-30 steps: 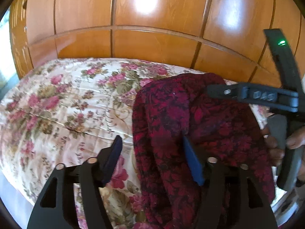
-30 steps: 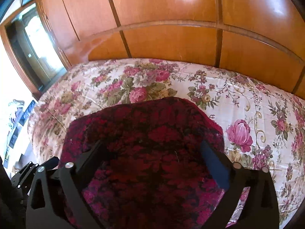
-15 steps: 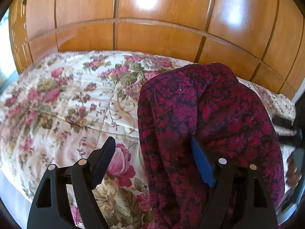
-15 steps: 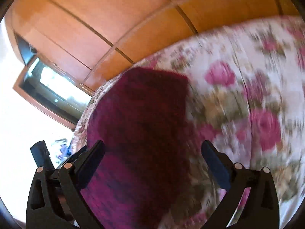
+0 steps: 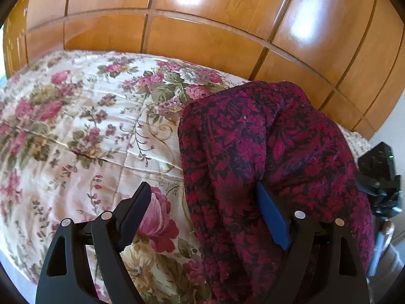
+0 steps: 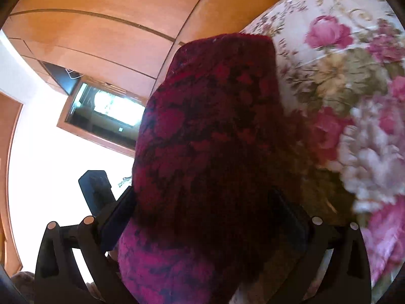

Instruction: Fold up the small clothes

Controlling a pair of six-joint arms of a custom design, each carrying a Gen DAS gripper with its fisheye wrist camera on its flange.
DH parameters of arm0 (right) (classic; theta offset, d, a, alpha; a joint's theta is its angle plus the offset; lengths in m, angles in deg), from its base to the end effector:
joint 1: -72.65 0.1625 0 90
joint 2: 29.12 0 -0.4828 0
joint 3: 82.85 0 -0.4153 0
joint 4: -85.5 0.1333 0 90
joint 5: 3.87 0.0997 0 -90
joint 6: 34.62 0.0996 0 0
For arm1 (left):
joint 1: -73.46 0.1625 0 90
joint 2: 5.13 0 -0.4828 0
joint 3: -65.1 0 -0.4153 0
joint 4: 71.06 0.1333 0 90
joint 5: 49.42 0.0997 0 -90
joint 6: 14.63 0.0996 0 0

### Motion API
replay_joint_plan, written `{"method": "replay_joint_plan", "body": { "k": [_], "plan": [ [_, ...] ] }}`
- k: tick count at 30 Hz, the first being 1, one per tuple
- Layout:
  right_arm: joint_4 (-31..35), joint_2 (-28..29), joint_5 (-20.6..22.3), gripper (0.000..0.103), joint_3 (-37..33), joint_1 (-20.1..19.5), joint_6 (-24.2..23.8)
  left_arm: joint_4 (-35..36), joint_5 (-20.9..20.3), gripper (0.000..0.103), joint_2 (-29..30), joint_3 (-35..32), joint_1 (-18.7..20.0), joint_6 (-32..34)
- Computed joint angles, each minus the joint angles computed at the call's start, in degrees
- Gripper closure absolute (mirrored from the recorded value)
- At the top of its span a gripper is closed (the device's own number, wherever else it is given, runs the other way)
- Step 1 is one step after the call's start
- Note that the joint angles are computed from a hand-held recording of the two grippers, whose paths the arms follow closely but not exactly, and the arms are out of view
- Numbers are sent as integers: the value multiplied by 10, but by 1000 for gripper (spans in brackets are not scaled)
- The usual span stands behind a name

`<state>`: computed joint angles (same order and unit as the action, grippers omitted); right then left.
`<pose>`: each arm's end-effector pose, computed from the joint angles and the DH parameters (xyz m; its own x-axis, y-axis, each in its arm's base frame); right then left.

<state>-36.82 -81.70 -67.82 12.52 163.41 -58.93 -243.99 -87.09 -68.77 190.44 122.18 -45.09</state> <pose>0.1860 -0.6775 0.1577 -0.8143 -0.3429 -0.4684 -0.3821 0.9240 -0.0122 -0.1878 -0.5354 0.2088 -0.8706 -0.1932 -0.4524 0.2014 0.6990 -0.6862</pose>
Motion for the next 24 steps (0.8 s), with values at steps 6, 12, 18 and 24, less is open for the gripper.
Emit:
{"method": "replay_joint_plan", "body": {
  "k": [6,12,18,24],
  "plan": [
    [6,22,2,2,-21,16,-14,-118,-135,20,-11,24,48,5],
    [-16,-14,13,21,2,26,-40,-262,-258,26,20,37,66,23],
    [-69,-77,29,24,27,13,-45,-251,-344,27,69,-39,63,64],
    [-169,-139,20,24,28,-43,0,-118,-419,28,188,-244,47,140]
  ]
}}
